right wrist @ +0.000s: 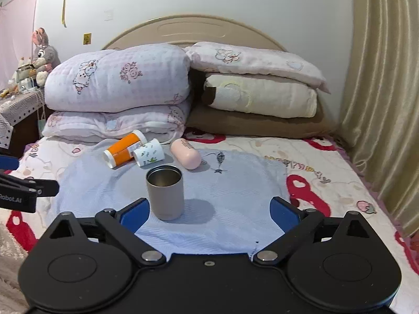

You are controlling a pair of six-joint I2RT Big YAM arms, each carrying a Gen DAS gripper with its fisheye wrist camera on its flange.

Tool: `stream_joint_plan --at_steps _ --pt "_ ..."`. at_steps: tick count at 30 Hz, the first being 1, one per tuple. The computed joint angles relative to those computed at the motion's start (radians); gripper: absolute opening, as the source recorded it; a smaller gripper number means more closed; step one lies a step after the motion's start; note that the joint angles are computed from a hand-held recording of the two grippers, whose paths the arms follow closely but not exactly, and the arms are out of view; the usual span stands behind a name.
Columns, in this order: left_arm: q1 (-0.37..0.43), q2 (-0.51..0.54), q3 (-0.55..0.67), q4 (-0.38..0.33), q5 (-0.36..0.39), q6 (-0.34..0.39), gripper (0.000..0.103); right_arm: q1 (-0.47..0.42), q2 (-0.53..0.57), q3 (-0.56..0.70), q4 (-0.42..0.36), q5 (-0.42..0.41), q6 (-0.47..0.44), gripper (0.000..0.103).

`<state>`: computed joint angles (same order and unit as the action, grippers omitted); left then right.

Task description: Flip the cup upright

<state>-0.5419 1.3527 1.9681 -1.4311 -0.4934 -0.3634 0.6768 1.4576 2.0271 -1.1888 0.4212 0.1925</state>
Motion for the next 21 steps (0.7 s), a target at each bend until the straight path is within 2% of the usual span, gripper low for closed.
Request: stream_joint_plan --at_steps 7,17,21 --pt "0.015 0.027 0.056 -0.11 -0.006 -0.091 0.103 0.007 0.001 0.024 -0.039 0.03 0.029 0.101" --pt "0.008 0.041 0.079 -0.138 -0.045 -0.094 0.103 0.004 0.019 0.068 -0.092 0.037 0.076 0.101" --pt "0.005 0.057 0.099 -0.172 -0.086 -0.107 0.103 -0.006 0.007 0.057 -0.065 -0.008 0.115 0.101"
